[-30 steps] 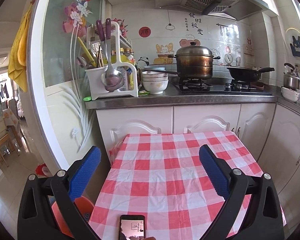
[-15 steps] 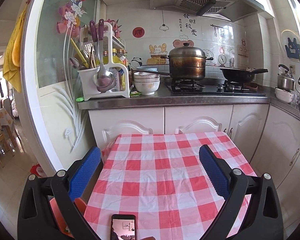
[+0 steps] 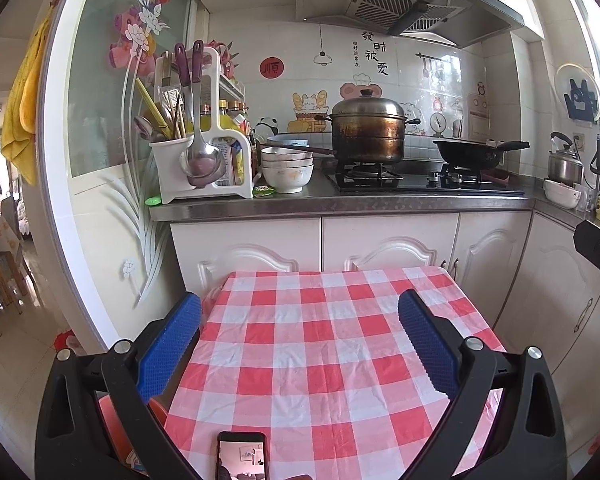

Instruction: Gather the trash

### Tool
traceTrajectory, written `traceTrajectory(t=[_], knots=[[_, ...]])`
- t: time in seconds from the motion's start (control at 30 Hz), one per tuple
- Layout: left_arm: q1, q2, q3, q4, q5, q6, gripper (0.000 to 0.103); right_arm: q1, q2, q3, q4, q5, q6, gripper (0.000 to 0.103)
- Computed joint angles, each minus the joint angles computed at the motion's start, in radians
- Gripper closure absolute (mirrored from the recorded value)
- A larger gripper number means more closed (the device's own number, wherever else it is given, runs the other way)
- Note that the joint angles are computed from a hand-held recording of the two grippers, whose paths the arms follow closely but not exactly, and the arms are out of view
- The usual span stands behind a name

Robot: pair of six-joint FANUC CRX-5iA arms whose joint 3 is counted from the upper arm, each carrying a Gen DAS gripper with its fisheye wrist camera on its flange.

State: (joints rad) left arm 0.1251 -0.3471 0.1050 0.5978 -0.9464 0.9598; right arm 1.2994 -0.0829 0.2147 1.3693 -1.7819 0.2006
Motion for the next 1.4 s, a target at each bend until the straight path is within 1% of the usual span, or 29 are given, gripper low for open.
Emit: traceTrajectory(t=[0.13,0.4,0.5,0.77,1.03,1.2,1.4], knots=[[-0.001,0.002,-0.004,0.006,0.004,0.001,0.005,-0.003,0.001,0.001,-0.006,0.002,0.002,0.004],[0.001,0.01,0.004,0.002,-0.011,0.0,0.005,-0.009,-0.001,0.001,-0.021,0.007,0.007,0.004],[-0.003,0.008,-0.004,0.007,0.001,-0.008,0.005,-0.011,0.001,0.005,-0.025,0.007,0.007,0.004],[-0.004,0.011,-0.006,0.008,-0.002,-0.01,0.005,-0.014,-0.006,-0.009,-0.038,0.011,-0.012,0.004],[-0.018,0.007,-0.018,0.008,0.018,-0.008,0.005,-0.012,-0.007,-0.01,-0.038,0.009,-0.015,0.004],[-0.019,0.014,-0.007,0.006,-0.001,0.007,0.005,-0.011,-0.013,-0.017,-0.045,0.013,-0.017,0.004],[-0.022,0.013,-0.01,0.007,0.004,0.009,0.005,-0.016,-0.014,-0.017,-0.048,0.02,-0.007,0.004]])
